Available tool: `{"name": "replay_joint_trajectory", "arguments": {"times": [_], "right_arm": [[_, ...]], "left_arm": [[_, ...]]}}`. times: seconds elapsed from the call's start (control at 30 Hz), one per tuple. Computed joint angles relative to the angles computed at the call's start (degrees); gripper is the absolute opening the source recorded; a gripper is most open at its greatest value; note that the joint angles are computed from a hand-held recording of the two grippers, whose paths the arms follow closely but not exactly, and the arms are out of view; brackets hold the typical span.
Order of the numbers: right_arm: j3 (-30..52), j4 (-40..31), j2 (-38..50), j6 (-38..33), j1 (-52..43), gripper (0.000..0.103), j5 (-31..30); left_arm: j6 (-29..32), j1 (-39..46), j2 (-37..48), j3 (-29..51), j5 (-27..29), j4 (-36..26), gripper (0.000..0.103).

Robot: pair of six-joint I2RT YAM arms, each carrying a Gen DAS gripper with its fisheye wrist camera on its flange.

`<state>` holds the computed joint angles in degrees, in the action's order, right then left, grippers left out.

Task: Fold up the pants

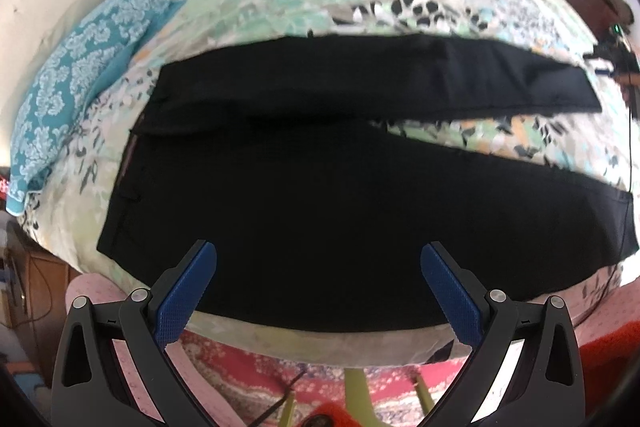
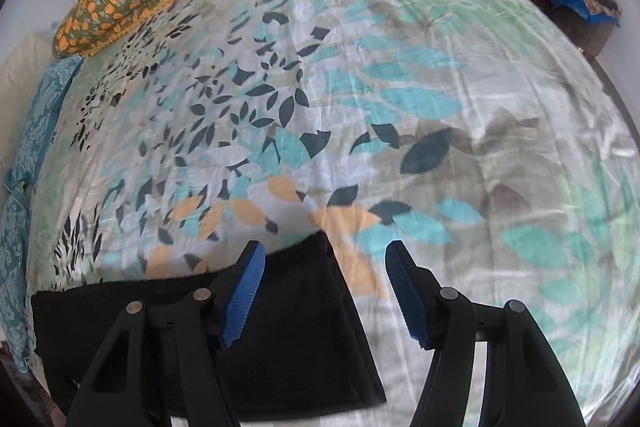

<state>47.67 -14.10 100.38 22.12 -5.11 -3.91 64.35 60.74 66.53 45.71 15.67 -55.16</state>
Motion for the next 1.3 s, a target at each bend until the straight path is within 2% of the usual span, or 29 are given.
{"name": "replay_joint_trajectory", "arguments": {"times": [0.07, 0.1, 0.13, 0.17, 0.2, 0.3, 0.4, 0.43, 0.5, 0.53, 0.57, 0.63, 0.67, 0.77, 0.83, 0.9, 0.97, 1.07, 1.1, 1.13, 1.17, 1.23, 1.3], "right_arm": [[2.5, 0.0, 4.7, -0.4, -0.4, 0.061, -1.6], [4.1, -0.9, 7.3, -1.0, -0.5, 0.055, -3.2], [6.2, -3.1, 9.7, -1.9, -0.2, 0.038, -4.0], [7.2, -4.3, 10.2, -2.6, 0.8, 0.03, -2.5], [7.9, -4.9, 9.4, -3.8, 2.1, 0.014, -0.6], [7.5, -4.1, 2.8, -6.9, 6.3, 0.014, 7.8], [3.2, 5.2, -3.0, -8.9, 9.3, 0.013, 17.0], [3.7, 6.4, -1.1, -8.6, 10.0, 0.014, 19.2], [6.8, 5.2, 5.8, -6.2, 10.5, 0.015, 19.8], [7.3, 5.7, 8.6, -4.7, 10.8, 0.023, 20.4], [6.8, 6.7, 9.3, -3.5, 10.6, 0.025, 20.2], [1.7, 12.4, 6.7, -0.8, 8.8, 0.043, 17.4], [-2.2, 15.8, 3.9, 0.4, 7.0, 0.046, 14.9], [-9.8, 15.8, -4.5, 3.3, 0.5, 0.047, 9.0], [-14.5, 12.4, -9.6, 4.7, -5.4, 0.047, 2.9], [-18.5, 11.8, -12.4, 4.9, -10.0, 0.047, -4.2], [-22.4, 14.2, -12.8, 4.9, -12.5, 0.047, -10.8], [-22.6, 19.8, -7.4, 6.1, -10.0, 0.047, -14.0], [-22.2, 21.8, -5.3, 6.8, -8.0, 0.046, -13.5], [-21.0, 21.9, -3.7, 7.0, -5.2, 0.03, -10.8], [-18.7, 18.7, -3.2, 5.5, -1.4, 0.023, -5.2], [-18.3, 14.4, -6.3, 3.9, 2.2, 0.02, 0.5], [-17.2, 8.6, -9.4, 2.3, 7.3, 0.02, 10.4]], "left_arm": [[-0.9, -1.9, -0.5, -1.8, -1.6, 1.8, 0.102], [-1.1, -2.5, -0.7, -2.6, -2.2, 2.5, 0.102], [-1.4, -3.1, -0.7, -3.2, -2.8, 3.4, 0.102], [-1.5, -3.4, -0.4, -3.6, -3.3, 3.9, 0.102], [-1.9, -3.8, -0.1, -3.8, -3.8, 4.3, 0.102], [-3.3, -4.4, 1.3, -4.0, -4.7, 4.6, 0.102], [-3.4, -4.1, 1.1, -4.7, -4.6, 4.2, 0.102], [-3.0, -3.9, 0.7, -5.3, -4.9, 4.1, 0.102], [-3.1, -4.4, 0.3, -5.7, -5.8, 3.9, 0.102], [-2.7, -4.3, -0.3, -5.8, -5.9, 3.6, 0.102], [-2.6, -4.2, -0.5, -5.6, -5.7, 3.3, 0.102], [-2.4, -4.0, -1.1, -4.8, -4.8, 3.1, 0.102], [-2.4, -3.9, -0.9, -4.5, -4.4, 3.3, 0.102], [-3.1, -4.2, 0.0, -4.4, -4.2, 4.0, 0.102], [-3.5, -4.5, 1.0, -4.7, -4.5, 3.8, 0.102], [-3.5, -5.0, 1.5, -5.1, -4.8, 3.3, 0.102], [-3.0, -5.4, 0.6, -5.8, -4.6, 2.5, 0.102], [-0.8, -5.4, -2.6, -7.2, -4.3, 1.1, 0.102], [0.2, -4.9, -3.7, -7.4, -4.2, 0.6, 0.102], [1.1, -4.3, -4.8, -7.3, -3.9, -0.1, 0.102], [1.8, -3.5, -5.3, -6.8, -3.6, -0.7, 0.102], [2.4, -2.0, -5.6, -5.4, -2.6, -1.7, 0.102], [3.2, -0.1, -5.4, -4.1, -0.8, -1.9, 0.102]]}}
